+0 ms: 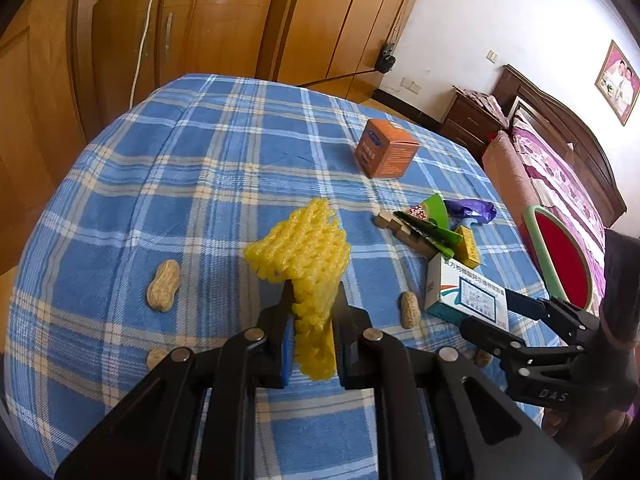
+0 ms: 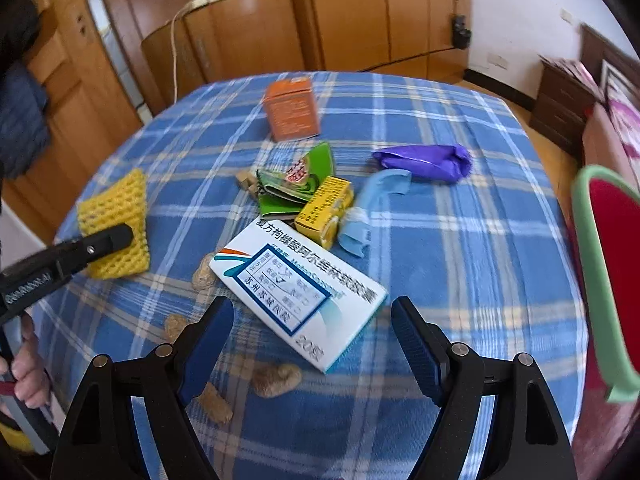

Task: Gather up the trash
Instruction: 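Lower the left tool onto the second yellow foam net and close it, then close the right tool on the white medicine box while the left tool holds the net, then carry the yellow net and white box over the red bucket with both tools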

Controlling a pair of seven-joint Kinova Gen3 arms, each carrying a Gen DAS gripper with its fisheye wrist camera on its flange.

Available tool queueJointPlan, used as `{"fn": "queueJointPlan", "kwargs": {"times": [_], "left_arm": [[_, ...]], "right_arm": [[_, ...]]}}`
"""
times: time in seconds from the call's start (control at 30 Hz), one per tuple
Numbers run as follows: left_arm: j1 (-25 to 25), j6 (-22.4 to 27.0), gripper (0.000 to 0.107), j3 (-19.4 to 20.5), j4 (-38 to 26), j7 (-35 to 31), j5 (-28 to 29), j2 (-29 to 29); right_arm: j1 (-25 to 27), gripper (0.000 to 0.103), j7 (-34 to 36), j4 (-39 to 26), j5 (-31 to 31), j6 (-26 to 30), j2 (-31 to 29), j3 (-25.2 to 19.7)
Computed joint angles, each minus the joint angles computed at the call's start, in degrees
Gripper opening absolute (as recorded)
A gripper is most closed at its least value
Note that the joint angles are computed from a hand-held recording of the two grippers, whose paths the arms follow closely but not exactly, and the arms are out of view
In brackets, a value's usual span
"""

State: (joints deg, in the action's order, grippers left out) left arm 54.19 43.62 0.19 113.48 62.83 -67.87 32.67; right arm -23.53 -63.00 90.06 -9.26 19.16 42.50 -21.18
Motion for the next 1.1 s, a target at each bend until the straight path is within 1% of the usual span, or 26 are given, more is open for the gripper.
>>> {"fn": "queueJointPlan", "kwargs": {"times": [0.07, 0.13, 0.23, 0.4, 0.63, 0.77, 0.93, 1.1], "left_arm": [[0.0, -0.07, 0.015, 0.02, 0.11, 0.18, -0.02, 0.02], [-0.04, -0.09, 0.015, 0.07, 0.13, 0.15, 0.04, 0.09], [-0.11, -0.21, 0.015, 0.13, 0.06, -0.16, 0.18, 0.18], [0.15, 0.09, 0.015, 0.15, -0.44, -0.87, 0.4, 0.17], [0.68, 0.83, 0.015, 0.19, -1.46, -1.85, -0.11, -0.19], [0.75, 1.32, 0.015, 0.55, -2.57, -3.28, -0.71, -0.38], [0.39, 0.47, 0.015, 0.81, -3.83, -4.88, -2.56, -0.9], [-0.75, -1.56, 0.015, 1.0, -6.2, -8.36, -3.81, -0.93]], "right_arm": [[-2.8, 0.082, -1.07, -1.09, 1.37, 1.05, 0.18, 2.75], [-3.77, 0.082, -1.54, -0.95, 2.07, 0.44, 0.2, 3.54], [-2.95, 0.076, -1.46, 0.4, 2.14, -1.79, 0.16, 2.31], [-1.21, 0.073, -1.29, 2.92, 2.35, -4.62, -0.41, 0.36], [6.15, 0.073, -1.64, 8.63, 0.82, -10.9, -2.22, -6.81], [11.68, 0.073, -3.51, 11.6, 0.36, -14.18, -3.09, -11.51], [15.97, 0.073, -8.08, 14.61, 1.53, -17.71, -4.72, -13.77], [18.36, 0.073, -12.96, 17.15, 3.49, -21.04, -7.09, -13.55]]}}
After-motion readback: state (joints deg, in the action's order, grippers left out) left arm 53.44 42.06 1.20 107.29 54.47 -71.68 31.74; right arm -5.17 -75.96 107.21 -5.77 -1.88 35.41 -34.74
